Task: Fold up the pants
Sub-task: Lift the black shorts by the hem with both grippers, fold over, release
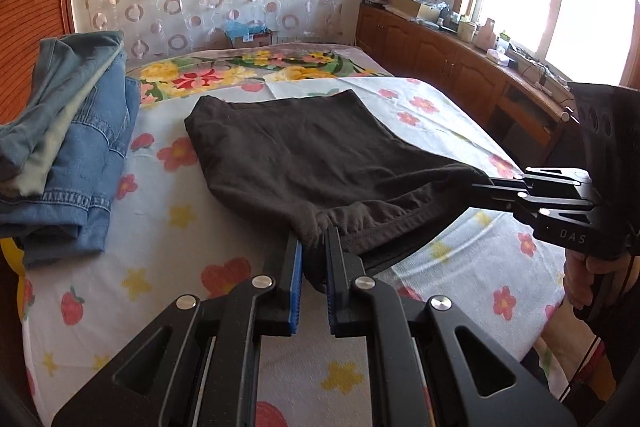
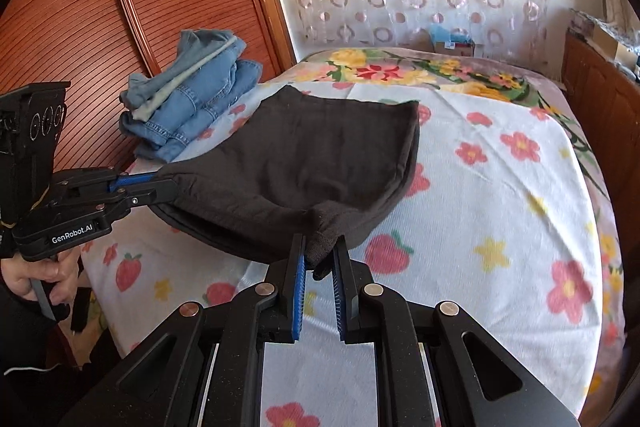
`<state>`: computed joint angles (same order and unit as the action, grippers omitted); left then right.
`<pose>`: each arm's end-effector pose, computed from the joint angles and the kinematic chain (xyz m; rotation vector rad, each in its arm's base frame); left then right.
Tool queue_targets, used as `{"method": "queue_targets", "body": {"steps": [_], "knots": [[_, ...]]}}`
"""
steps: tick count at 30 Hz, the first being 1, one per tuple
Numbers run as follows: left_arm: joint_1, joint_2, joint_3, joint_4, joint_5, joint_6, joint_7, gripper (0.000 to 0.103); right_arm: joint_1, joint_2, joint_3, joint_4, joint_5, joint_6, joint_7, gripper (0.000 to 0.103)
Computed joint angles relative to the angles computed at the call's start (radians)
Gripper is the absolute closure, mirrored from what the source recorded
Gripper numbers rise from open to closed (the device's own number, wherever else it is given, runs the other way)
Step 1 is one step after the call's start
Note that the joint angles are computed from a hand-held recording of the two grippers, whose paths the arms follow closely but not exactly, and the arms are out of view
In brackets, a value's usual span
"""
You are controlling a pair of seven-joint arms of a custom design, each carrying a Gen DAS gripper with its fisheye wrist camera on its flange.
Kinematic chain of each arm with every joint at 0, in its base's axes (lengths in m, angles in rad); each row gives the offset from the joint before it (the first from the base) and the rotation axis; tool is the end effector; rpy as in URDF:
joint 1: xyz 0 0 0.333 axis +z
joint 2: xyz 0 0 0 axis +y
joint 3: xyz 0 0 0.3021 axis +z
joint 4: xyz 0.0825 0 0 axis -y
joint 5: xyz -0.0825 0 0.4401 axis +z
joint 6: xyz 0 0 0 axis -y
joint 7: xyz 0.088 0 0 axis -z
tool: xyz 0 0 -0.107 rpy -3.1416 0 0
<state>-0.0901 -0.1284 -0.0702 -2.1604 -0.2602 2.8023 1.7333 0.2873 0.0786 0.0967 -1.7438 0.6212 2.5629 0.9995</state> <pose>0.6049 -0.0867 0.5042 -1.7130 1.9227 -0.8949 0.6430 0.2481 0.5759 -1.9877 1.1051 -0.2624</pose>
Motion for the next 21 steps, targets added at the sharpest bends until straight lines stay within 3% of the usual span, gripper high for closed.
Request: {"method": "queue_targets", "body": {"steps": [4,13,21], "knots": [[-0.01,-0.051,0.002,-0.053,-0.01,0.009,0.004,0.092,-0.003,0.002,0.0,-0.007,0.011,0.008,-0.005,0.091],[-0.075,-0.147,0.052,-0.161,-0.054,0.016,0.038,0.092,0.013,-0.106,-0.008,-0.168,0.104,0.054,-0.093,0.091],[-0.081,-0.19,0.046,-0.213,0.008,0.014,-0.02,0.092,0.031,-0.175,-0.032,-0.248,0.144,0.037,-0.103,0.091]]}}
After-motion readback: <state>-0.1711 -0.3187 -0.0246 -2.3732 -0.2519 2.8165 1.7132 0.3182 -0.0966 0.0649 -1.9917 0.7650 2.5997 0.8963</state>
